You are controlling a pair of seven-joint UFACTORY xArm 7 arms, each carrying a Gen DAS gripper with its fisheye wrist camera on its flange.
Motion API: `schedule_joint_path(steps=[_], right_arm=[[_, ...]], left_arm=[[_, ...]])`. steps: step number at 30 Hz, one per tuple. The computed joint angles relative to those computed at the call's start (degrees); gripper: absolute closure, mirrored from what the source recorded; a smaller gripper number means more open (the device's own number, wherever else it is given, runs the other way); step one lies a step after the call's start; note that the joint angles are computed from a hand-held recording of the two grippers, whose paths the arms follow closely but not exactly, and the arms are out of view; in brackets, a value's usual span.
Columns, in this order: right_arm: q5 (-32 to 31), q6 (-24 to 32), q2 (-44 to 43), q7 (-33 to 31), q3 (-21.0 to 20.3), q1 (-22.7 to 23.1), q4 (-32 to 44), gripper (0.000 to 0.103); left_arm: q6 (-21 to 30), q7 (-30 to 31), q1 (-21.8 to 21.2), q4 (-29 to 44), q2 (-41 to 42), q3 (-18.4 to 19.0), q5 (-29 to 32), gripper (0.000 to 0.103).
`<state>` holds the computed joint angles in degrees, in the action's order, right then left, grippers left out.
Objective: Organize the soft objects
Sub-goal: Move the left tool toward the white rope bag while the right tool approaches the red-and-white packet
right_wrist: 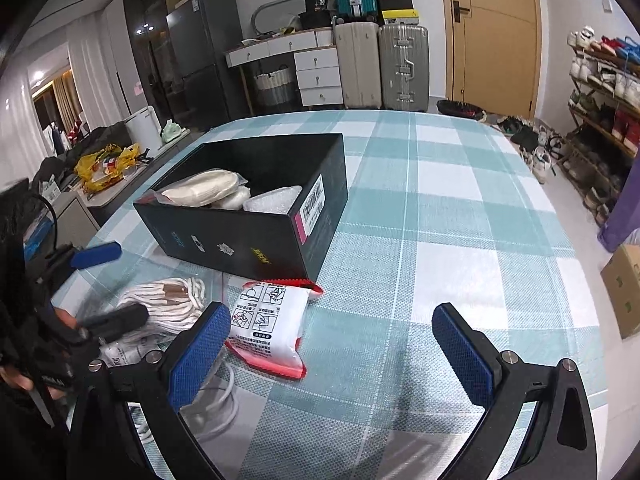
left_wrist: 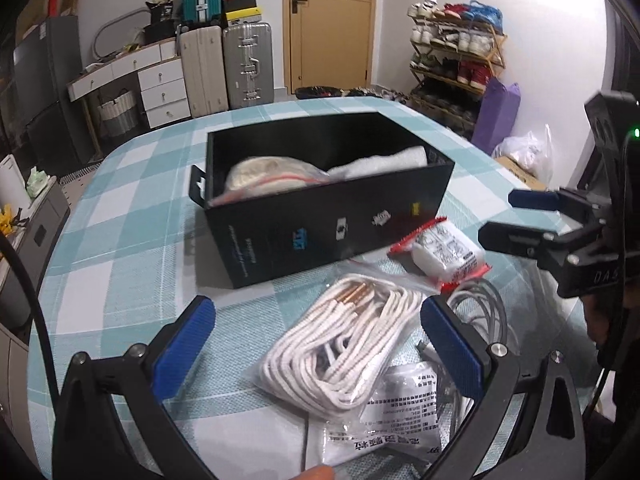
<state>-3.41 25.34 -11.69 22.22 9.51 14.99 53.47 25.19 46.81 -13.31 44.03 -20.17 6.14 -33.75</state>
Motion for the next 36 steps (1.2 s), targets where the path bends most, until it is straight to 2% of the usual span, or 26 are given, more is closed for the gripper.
schedule_joint_path(steps=[6, 14, 28, 36], right_arm=[[0.0, 1.8, 1.6, 1.4, 0.0, -0.2, 0.9, 0.001], [3.8, 2.4, 4.5, 1.6, -0.3, 1.3, 2.7, 0.001], [0.7, 4.8, 6.1, 4.0, -0.4, 1.4, 4.3, 0.001], [5.6, 3.8, 5.8, -0.1, -0.8, 2.1, 3.7, 0.001]], left_arm=[[1.3, 0.0, 0.1, 0.3, 0.5, 0.1, 0.0, 0.0], [5.5, -1.0, 2.0, 2.3, 2.1, -0.1, -1.0, 0.0], [4.9, -1.8, 2.8, 2.1, 2.1, -1.4, 0.0, 0.0], [5.3, -1.7, 2.6, 2.4, 2.3, -1.2, -0.2, 0.0]])
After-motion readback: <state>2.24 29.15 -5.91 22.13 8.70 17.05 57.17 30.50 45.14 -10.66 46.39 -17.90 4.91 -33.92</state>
